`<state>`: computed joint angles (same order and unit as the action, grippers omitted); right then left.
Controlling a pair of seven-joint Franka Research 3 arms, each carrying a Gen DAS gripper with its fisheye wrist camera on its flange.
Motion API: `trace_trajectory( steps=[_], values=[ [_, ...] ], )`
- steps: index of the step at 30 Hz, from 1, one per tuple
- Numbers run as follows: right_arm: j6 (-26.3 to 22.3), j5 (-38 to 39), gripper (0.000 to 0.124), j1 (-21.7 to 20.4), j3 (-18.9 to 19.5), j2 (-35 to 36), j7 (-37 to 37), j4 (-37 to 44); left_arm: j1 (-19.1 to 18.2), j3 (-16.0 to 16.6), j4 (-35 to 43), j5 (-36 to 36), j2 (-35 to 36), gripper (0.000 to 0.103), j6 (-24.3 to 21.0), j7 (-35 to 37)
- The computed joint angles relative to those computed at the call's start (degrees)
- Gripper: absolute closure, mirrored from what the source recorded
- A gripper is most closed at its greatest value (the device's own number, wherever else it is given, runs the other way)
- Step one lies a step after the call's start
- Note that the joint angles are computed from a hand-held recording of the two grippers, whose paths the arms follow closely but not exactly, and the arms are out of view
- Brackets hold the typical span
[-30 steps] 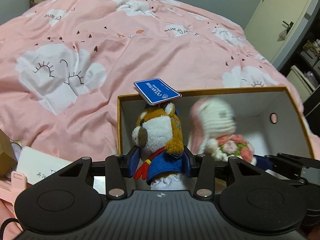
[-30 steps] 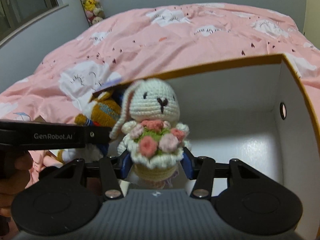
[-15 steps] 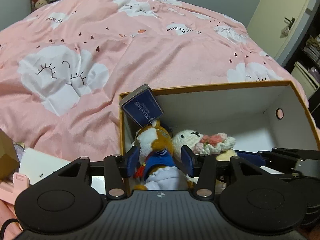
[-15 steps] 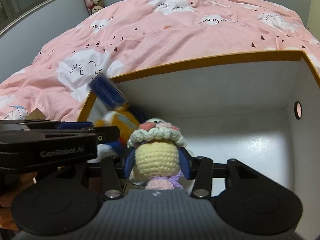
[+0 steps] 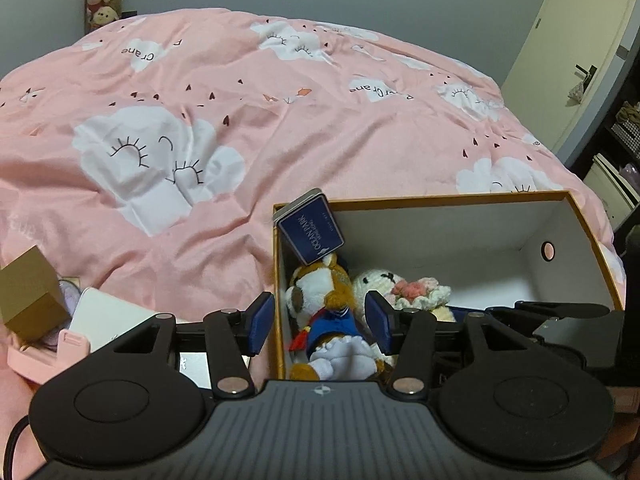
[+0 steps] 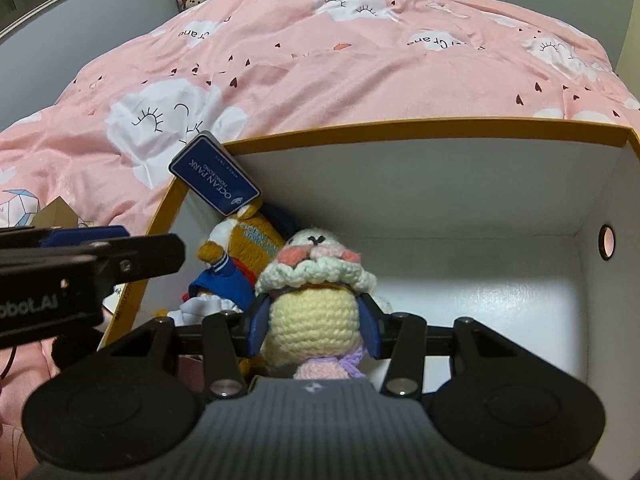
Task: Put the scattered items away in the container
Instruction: 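Open both tools to release the toys and lift out of the box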
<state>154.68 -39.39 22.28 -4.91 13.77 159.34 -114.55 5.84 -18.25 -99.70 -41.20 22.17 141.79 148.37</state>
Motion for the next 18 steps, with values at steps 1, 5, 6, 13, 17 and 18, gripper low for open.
trace_trajectory(
  steps=[1, 5, 6, 13, 17, 18],
  values=[
    [-0.13, -0.02, 0.072, 0.04, 0.04, -0.07, -0.17, -0.03, 0.01, 0.12, -0.34, 0.09, -0.27, 0.045, 0.09, -0.25],
    [-0.29, 0.10, 0.067, -0.11, 0.38, -0.87, -0.82, -0.62, 0.03, 0.43, -3.61, -0.80, -2.48, 0.044, 2.89, -0.27],
    [-0.24, 0.65, 0.067, -0.32, 0.59, -1.22, -1.20, -0.96, 0.05, 0.42, -4.71, -1.32, -3.16, 0.044, 4.03, 0.24],
    [0.68, 1.57, 0.062, -1.73, 1.79, -4.73, -2.03, -3.94, -0.26, 1.58, -7.19, -1.81, -4.89, 0.043, 6.59, 0.12],
    [2.10, 1.82, 0.069, -2.86, 2.86, -7.02, -4.02, -5.77, -0.17, 2.18, -7.18, -0.95, -4.85, 0.043, 6.60, -1.18],
    [2.14, 1.65, 0.070, -3.11, 3.13, -7.51, -4.55, -6.09, -0.22, 2.36, -7.02, -0.40, -4.77, 0.043, 6.42, -1.80]
  ],
)
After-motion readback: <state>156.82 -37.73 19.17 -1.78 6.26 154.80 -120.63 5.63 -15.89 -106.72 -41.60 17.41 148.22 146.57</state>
